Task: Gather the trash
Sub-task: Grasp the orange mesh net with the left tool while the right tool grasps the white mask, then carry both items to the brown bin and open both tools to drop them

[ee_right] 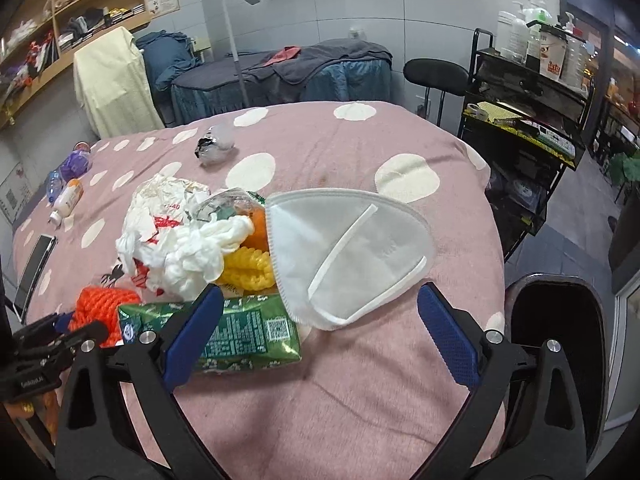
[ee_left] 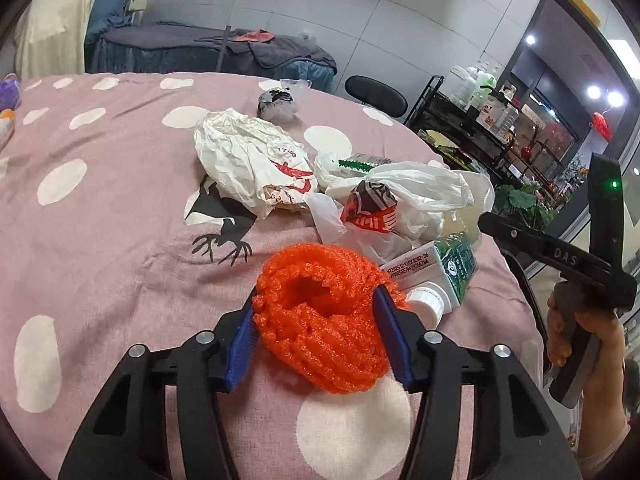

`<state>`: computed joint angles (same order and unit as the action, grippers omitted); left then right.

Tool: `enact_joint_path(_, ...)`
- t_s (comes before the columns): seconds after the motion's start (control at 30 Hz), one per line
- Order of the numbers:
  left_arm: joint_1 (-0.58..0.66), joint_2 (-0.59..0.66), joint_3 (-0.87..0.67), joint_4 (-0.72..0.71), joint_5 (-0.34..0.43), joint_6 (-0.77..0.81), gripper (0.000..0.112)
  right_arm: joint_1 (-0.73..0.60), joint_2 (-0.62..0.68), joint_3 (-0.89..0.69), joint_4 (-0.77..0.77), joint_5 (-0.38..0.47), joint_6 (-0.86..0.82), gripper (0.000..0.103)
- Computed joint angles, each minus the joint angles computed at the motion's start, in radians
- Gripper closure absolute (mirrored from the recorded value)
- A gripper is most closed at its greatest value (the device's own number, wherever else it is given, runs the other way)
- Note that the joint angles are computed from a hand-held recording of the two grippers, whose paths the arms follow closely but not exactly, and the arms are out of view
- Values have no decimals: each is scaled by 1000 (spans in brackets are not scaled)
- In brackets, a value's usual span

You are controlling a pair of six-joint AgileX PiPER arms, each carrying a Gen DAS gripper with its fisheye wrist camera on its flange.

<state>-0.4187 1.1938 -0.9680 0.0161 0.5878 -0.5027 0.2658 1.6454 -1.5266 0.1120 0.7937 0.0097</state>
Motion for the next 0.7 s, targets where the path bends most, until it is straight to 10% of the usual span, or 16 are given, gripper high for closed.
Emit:
enact_joint_path(0.23, -13, -20, 23, 42, -28, -74, 88, 14, 88, -73, -72, 22, 71, 89)
enact_joint_path(0.7, -270, -131, 24, 600, 106, -594, 94, -93, -200, 199, 20, -141, -48, 96)
